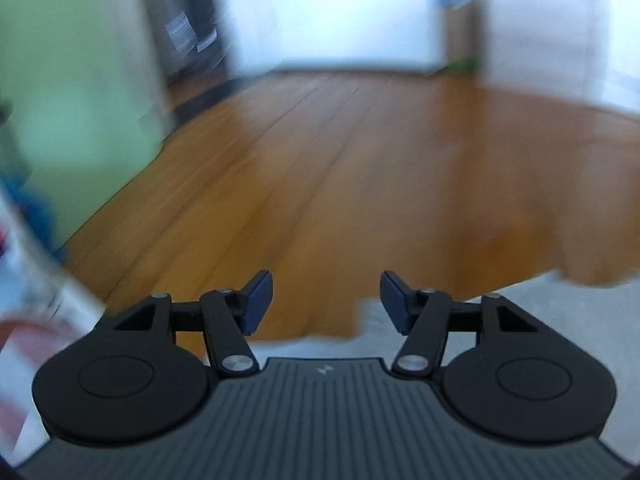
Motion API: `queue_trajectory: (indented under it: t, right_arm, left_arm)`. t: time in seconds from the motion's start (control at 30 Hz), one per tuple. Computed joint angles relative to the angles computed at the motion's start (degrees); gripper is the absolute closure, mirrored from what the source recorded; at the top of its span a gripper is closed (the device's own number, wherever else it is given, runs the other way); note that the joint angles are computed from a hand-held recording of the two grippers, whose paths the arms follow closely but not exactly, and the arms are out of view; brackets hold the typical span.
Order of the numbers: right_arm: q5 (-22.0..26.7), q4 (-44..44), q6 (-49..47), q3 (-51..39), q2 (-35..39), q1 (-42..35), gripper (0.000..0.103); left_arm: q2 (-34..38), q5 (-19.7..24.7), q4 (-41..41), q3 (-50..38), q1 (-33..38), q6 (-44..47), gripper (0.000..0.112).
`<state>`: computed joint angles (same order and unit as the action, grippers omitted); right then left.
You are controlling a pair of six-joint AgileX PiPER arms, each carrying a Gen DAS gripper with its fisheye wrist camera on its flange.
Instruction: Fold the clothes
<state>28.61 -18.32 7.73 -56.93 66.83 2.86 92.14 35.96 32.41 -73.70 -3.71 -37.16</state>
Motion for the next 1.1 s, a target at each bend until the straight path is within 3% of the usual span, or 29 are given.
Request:
queue_trajectory:
  t: [0.07,0.1,0.17,0.3,0.4,0.53,0.6,0.67,0.73,0.8,0.83,0.87,0.9,0.93,1.03,1.1]
  right_arm:
    - [1.27,-4.58,5.73,3.33,-3.22,3.89,0.041]
    - [2.68,-3.44,5.43,5.09,-5.67,5.63,0.034]
    - [8.1,5.73,-2.05,6.95,-10.26,6.71,0.032]
    - [21.85,28.64,-23.11,7.0,-15.92,-2.25,0.032]
    - [28.54,41.5,-36.39,7.33,-16.45,-13.67,0.032]
    - [25.42,41.9,-37.8,6.32,-13.6,-13.75,0.032]
    - [25.99,47.66,-39.21,4.04,-9.42,-18.69,0.032]
    - [28.71,56.05,-36.99,0.8,-1.29,-23.5,0.032]
    - [27.99,56.02,-32.38,-4.01,7.16,-22.2,0.032]
    - [21.94,49.76,-29.07,-6.52,10.6,-17.91,0.032]
    - [20.45,48.74,-29.86,-7.26,12.05,-16.99,0.033]
    - [19.04,47.97,-31.09,-7.98,13.51,-16.27,0.038]
    - [17.68,47.19,-32.28,-8.75,15.0,-15.59,0.057]
    - [16.44,46.44,-33.37,-9.57,16.51,-14.98,0.064]
    - [14.14,46.15,-32.69,-11.55,21.24,-14.22,0.065]
    - [8.92,43.23,-30.64,-11.22,22.59,-12.26,0.051]
  left_arm:
    - [-2.6,0.7,-10.58,2.4,2.99,3.38,0.054]
    - [-6.19,-2.17,-16.31,7.01,4.7,6.33,0.053]
    - [-11.69,-1.68,-23.19,13.13,5.92,12.05,0.05]
    - [-19.83,4.04,-19.32,21.87,2.3,10.95,0.05]
    - [-24.82,1.66,-23.39,26.92,2.5,15.15,0.05]
    - [-22.11,-4.0,-32.3,25.09,4.44,26.58,0.05]
    - [-16.8,-5.58,-34.76,21.46,5.16,30.04,0.041]
    - [-10.68,-6.73,-34.52,17.51,6.01,30.99,0.036]
    - [-5.15,-7.06,-34.94,13.12,7.12,33.19,0.036]
    - [-1.32,-7.51,-38.26,9.78,8.29,39.3,0.045]
    - [-0.08,-6.66,-38.37,8.45,8.11,41.93,0.079]
    - [1.29,-4.95,-36.18,6.98,7.48,42.73,0.102]
    - [2.7,-3.16,-33.21,5.31,6.71,41.7,0.102]
    - [3.12,-3.18,-32.54,5.04,6.35,41.12,0.101]
    - [2.11,-7.55,-41.87,7.42,8.09,48.96,0.098]
    - [2.49,-8.28,-42.63,7.2,8.49,49.93,0.097]
